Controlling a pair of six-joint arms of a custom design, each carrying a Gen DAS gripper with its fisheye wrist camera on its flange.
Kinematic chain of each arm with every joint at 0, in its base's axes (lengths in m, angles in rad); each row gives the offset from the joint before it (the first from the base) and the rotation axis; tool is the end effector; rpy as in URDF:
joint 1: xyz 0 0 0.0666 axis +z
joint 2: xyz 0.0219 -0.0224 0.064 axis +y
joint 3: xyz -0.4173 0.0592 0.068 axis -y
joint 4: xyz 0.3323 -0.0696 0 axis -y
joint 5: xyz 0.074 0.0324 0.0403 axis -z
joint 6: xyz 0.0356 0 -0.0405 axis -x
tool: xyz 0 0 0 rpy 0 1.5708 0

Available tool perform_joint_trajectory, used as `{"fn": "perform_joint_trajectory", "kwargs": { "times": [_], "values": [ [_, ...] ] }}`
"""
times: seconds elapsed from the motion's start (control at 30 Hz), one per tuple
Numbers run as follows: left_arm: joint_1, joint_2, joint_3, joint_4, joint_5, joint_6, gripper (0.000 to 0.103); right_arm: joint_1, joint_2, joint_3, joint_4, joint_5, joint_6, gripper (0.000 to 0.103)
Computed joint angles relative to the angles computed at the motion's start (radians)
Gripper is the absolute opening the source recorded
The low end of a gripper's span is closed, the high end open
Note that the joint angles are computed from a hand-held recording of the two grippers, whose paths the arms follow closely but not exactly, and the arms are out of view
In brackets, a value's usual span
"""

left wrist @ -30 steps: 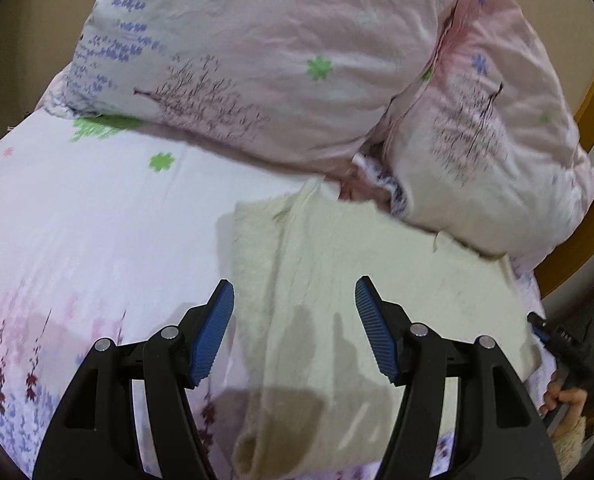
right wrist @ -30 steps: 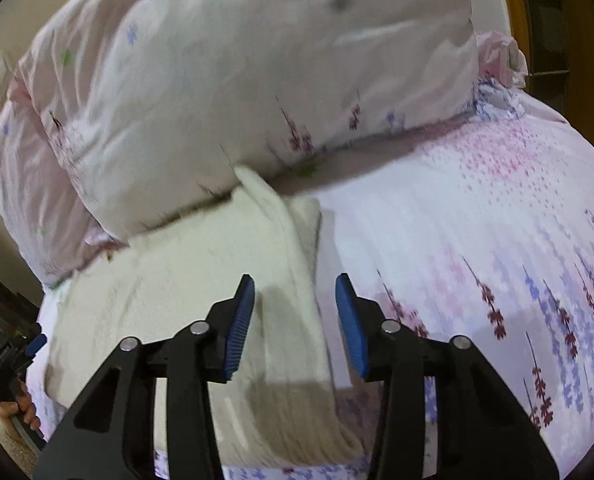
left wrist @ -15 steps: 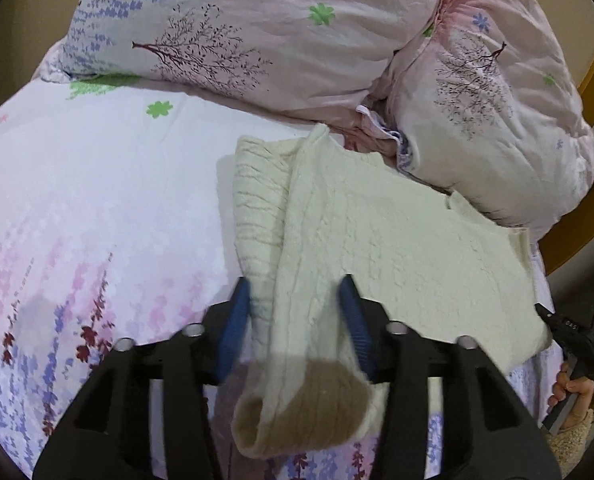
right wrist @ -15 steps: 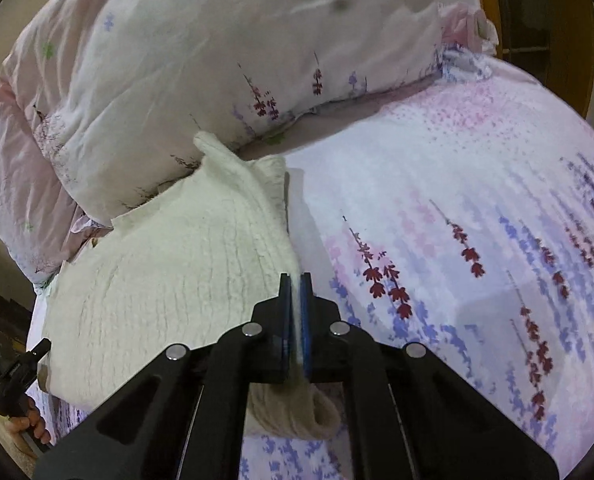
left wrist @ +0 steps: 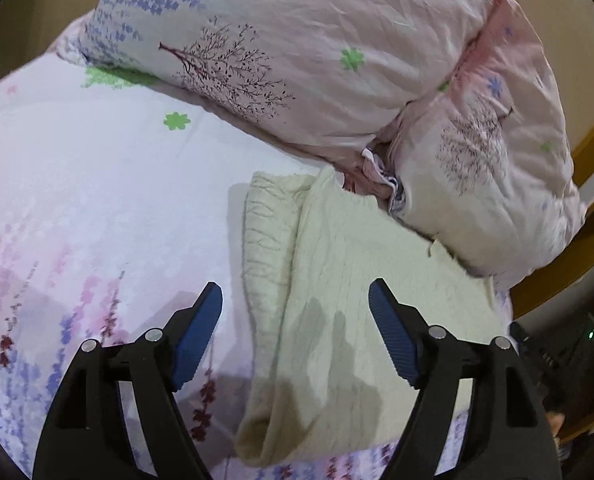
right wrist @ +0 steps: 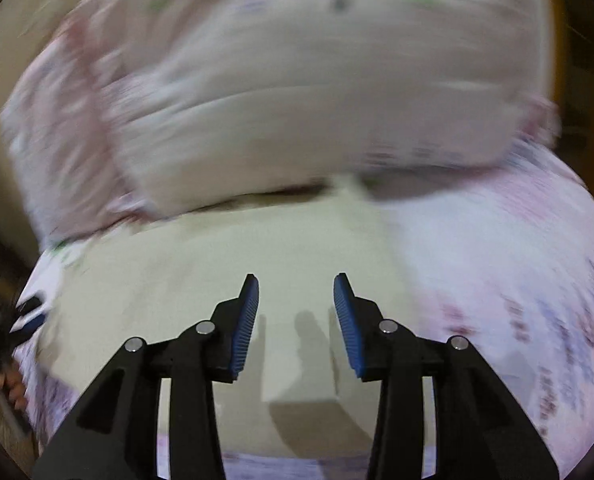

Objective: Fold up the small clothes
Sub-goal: 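Open both grippers to release the folded hem and withdraw, then grasp one side edge of the cardigan with the left gripper and lift it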

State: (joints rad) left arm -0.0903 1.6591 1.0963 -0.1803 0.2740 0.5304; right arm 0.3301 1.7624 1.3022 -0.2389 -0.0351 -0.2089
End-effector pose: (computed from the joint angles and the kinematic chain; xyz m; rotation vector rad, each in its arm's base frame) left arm 0.4842 -0.0539 0.2896 -0.3756 2.3337 -0.6262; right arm 0.5196 0.1789 0.3091 -0.1574 2.2848 0.3227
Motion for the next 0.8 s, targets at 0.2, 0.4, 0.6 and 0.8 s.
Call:
{"fn": "perform_joint_trajectory", "kwargs": {
  "times": [0.2,0.4,0.6,0.8],
  "values": [
    [0.016,0.05,0.036,-0.004,0.059,0.086,0.077,0.131,0.102,0.128,-0.062,-0.027,0.1,0.038],
    [0.017,0.067,0.037,0.037,0.094,0.122,0.077,0.179,0.2,0.248,-0.181,0.05,0.122,0.032],
    [0.014,0.091,0.044,0.084,0.141,0.164,0.069,0.215,0.204,0.221,-0.14,0.158,0.178,0.033],
    [0.013,0.102,0.046,0.113,0.181,0.203,0.055,0.212,0.208,0.225,-0.133,0.151,0.181,0.034]
  ]
}}
